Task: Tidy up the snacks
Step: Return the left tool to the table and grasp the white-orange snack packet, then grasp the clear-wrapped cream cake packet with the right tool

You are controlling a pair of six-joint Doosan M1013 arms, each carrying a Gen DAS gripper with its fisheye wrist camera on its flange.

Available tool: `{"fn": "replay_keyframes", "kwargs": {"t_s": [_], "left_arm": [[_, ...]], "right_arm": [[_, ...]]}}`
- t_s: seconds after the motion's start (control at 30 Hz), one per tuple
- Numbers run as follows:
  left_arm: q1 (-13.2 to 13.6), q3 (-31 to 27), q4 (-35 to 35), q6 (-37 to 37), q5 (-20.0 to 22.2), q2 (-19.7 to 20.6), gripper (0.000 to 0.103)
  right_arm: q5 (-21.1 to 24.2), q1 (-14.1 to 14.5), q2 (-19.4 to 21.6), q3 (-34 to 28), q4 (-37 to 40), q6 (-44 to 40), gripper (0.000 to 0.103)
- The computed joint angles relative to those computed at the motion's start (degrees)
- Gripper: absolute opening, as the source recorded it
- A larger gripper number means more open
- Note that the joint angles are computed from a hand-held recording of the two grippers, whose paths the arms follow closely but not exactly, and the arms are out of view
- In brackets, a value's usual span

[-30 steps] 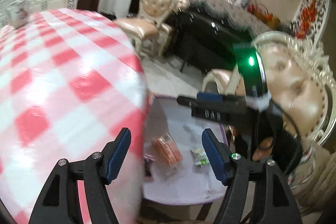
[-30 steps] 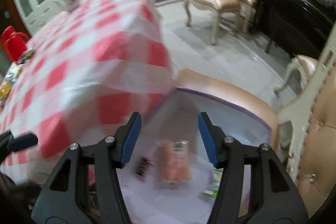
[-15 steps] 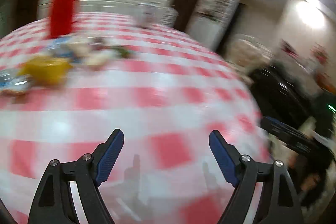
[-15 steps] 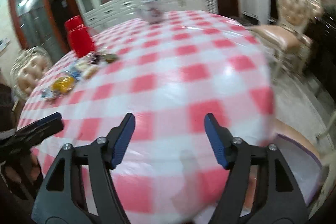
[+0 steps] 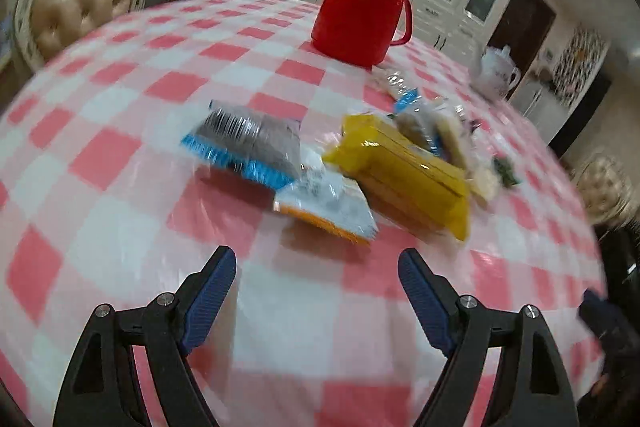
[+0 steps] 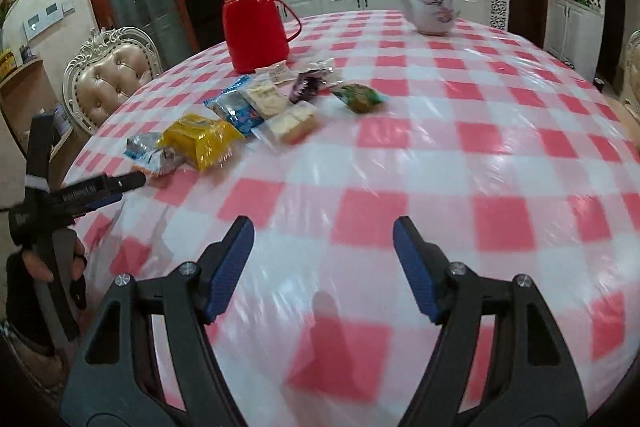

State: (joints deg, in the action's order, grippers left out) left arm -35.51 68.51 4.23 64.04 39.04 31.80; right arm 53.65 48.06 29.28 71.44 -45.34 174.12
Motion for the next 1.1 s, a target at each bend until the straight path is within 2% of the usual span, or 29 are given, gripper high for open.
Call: {"fn": "replay_keyframes", "kwargs": {"t_s": [0.13, 0.2, 0.23, 0.27, 0.3, 0.43, 0.5, 0.6, 0.73, 0.8, 0.87, 0.9, 0.97, 1.0, 1.03, 1.1], "left_arm": [[-0.07, -5.8, 1.1, 1.86, 3.15, 3.57, 0.084], [-0.33, -7.72, 1.73, 3.91, 4.3, 4.79, 0.083], [-0.49, -8.32, 2.14, 4.89, 4.92, 5.23, 0.078], [-0.7, -8.7, 3.0, 5.45, 5.84, 5.52, 0.065], [-0.73, -8.07, 3.6, 5.1, 4.78, 5.13, 0.059], [0.37, -4.94, -1.43, 7.39, 1.14, 3.28, 0.059], [1.06, -4.12, -4.58, 9.38, 1.18, 2.82, 0.059], [1.34, -3.87, -5.27, 9.58, 0.89, 2.53, 0.059], [1.48, -4.16, -7.32, 11.1, 1.16, 2.71, 0.059], [1.6, -4.35, -8.49, 12.0, 1.55, 2.84, 0.06], [1.79, -4.27, -9.76, 12.4, 1.56, 2.8, 0.06], [1.91, -4.25, -10.4, 12.58, 1.56, 2.8, 0.06], [2.09, -4.05, -11.49, 12.78, 1.35, 2.71, 0.06], [2.1, -4.03, -11.55, 12.76, 1.33, 2.7, 0.061], [2.06, -4.08, -11.38, 12.69, 1.4, 2.71, 0.061], [1.86, -4.24, -10.4, 12.37, 1.61, 2.79, 0.061]], "right_arm": [[-2.78, -2.54, 1.33, -2.02, 5.19, -2.62, 0.075], [-1.76, -3.26, 2.55, -3.85, 6.41, -4.44, 0.075], [-1.2, -3.53, 3.07, -4.58, 6.79, -5.15, 0.075], [-0.89, -3.94, 3.55, -5.3, 7.49, -6.02, 0.075], [-0.63, -4.37, 4.04, -6.02, 8.38, -6.89, 0.075], [1.9, -6.23, 7.06, -10.18, 11.61, -9.63, 0.075], [2.64, -7.01, 8.43, -12.26, 12.99, -10.34, 0.075], [2.26, -7.97, 10.13, -15.25, 14.81, -10.59, 0.075], [8.11, -8.19, 14.84, -23.47, 15.46, -13.26, 0.083], [14.7, -7.89, 18.46, -29.98, 14.7, -17.27, 0.083], [17.51, -7.8, 20.26, -33.23, 14.38, -19.56, 0.083], [17.36, -7.81, 20.24, -33.16, 14.28, -20.03, 0.083], [14.55, -7.94, 18.41, -29.74, 14.24, -19.56, 0.065], [14.17, -7.84, 17.55, -28.2, 13.58, -19.76, 0.042], [13.06, -7.73, 16.17, -25.72, 13.06, -20.31, 0.032], [7.31, -7.71, 12.12, -18.5, 13.82, -20.09, 0.029]]}}
